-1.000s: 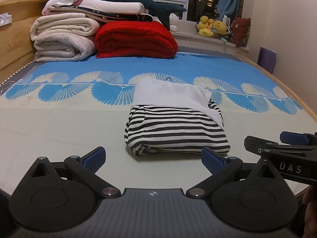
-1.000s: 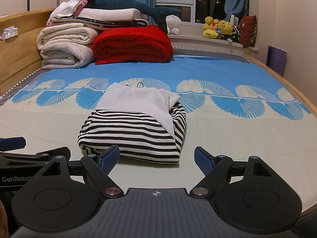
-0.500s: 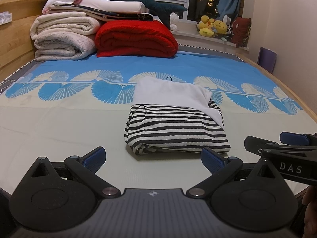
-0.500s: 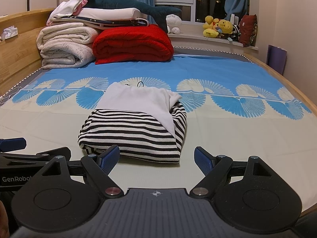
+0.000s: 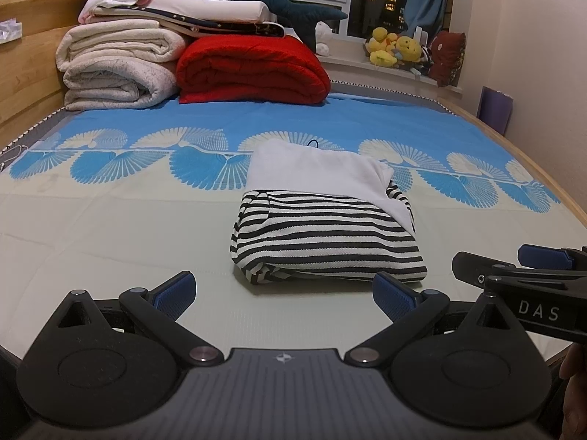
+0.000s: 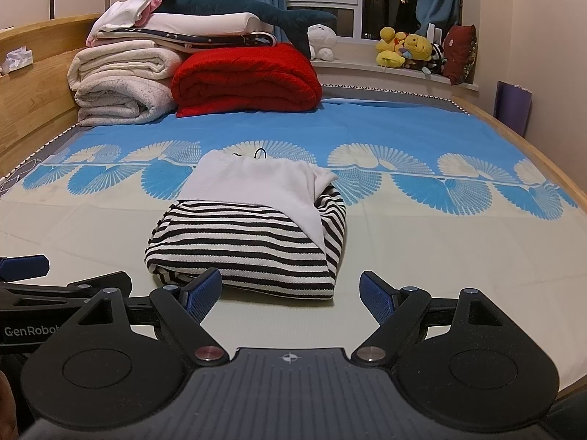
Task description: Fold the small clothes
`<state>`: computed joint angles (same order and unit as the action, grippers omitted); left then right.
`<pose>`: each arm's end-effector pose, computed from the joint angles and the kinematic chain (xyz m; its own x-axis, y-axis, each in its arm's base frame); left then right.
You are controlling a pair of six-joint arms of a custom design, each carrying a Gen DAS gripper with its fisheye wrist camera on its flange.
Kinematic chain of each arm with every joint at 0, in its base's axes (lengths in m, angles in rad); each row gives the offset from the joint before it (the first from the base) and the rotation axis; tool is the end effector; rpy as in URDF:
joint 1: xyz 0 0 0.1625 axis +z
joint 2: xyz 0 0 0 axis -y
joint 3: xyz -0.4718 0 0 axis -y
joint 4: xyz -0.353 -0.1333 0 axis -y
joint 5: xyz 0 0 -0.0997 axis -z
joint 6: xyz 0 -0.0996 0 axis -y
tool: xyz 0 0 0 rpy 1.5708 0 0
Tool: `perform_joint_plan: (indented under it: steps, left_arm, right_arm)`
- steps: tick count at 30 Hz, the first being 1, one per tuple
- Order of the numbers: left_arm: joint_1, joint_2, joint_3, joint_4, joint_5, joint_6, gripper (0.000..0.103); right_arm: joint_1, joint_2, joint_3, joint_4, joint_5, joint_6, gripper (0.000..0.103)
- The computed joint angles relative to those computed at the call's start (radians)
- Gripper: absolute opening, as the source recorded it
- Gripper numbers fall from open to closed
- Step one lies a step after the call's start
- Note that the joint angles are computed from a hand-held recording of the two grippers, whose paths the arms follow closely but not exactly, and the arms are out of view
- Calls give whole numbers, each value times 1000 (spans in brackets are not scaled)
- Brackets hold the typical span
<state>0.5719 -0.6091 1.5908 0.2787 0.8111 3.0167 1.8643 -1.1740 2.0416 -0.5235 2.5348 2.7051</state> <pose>-0.3197 -0.4459 0.0397 -0.6646 0.4278 -0.6126 0.7235 0.5731 -0.3848 0.1738 -0.3971 0.2154 -0.6562 0.3848 0.6491 -0.4138 0.5359 -0.7360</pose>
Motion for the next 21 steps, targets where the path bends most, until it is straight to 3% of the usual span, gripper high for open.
perform_joint_plan:
  steps: [21]
  left_arm:
    - [-2,5,7,-4,-4,-15,102]
  right_arm:
    - [-7,-1,0,16,-6,10,83]
